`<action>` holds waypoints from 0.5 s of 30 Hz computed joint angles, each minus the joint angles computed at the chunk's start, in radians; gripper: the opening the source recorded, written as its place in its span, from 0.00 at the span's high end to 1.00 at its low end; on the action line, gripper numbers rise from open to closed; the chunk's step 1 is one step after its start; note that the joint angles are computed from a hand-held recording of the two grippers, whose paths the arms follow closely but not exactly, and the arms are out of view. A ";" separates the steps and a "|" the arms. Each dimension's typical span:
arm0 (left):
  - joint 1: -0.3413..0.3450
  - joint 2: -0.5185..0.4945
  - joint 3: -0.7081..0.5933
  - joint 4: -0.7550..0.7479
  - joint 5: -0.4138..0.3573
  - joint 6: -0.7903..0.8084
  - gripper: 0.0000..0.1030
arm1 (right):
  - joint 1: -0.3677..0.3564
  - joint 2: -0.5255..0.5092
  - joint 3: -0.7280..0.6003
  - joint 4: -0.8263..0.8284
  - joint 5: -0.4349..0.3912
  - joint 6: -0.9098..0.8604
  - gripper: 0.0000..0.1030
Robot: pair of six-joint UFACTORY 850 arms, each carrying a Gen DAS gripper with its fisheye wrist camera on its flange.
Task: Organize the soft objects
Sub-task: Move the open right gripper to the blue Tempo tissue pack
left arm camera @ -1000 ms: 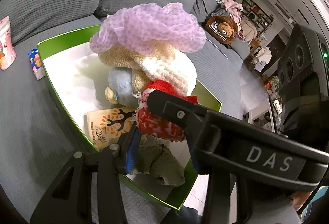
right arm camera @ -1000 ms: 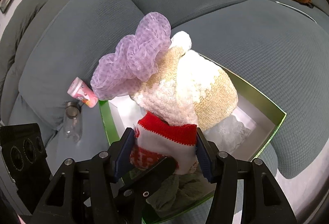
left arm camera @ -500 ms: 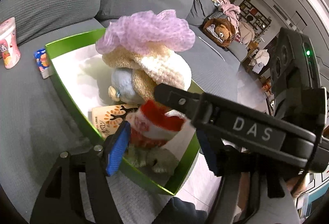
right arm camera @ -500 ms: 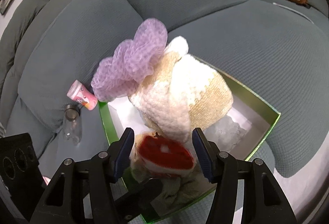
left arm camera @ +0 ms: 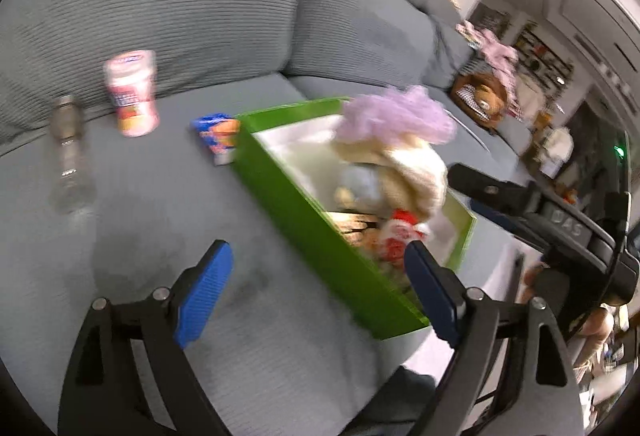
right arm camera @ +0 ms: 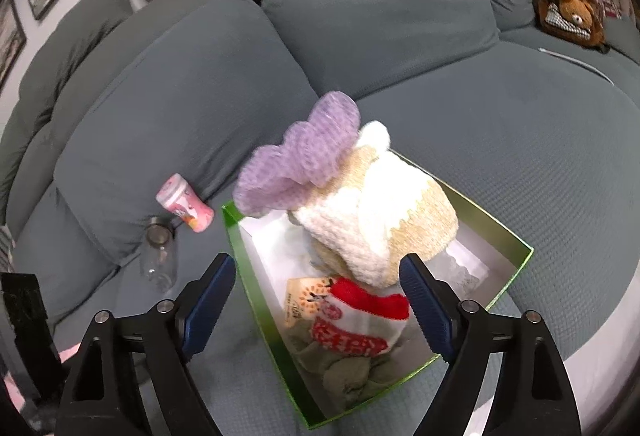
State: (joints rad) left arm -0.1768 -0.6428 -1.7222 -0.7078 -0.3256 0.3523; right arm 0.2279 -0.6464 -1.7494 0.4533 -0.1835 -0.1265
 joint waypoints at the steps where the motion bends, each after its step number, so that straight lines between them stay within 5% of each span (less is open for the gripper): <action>1: 0.009 0.021 0.030 -0.002 0.018 -0.014 0.15 | 0.003 0.003 0.004 0.004 0.007 -0.007 0.17; 7: 0.050 0.122 0.159 -0.082 0.099 -0.005 0.06 | 0.027 0.013 0.016 -0.001 0.034 -0.045 0.17; 15: 0.075 0.162 0.214 0.066 0.141 -0.197 0.01 | 0.056 0.010 0.010 -0.012 0.030 -0.080 0.17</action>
State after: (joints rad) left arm -0.1019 -0.4805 -1.5083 -0.6418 -0.1844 0.1554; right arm 0.2840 -0.6360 -1.7398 0.4409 -0.1535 -0.2066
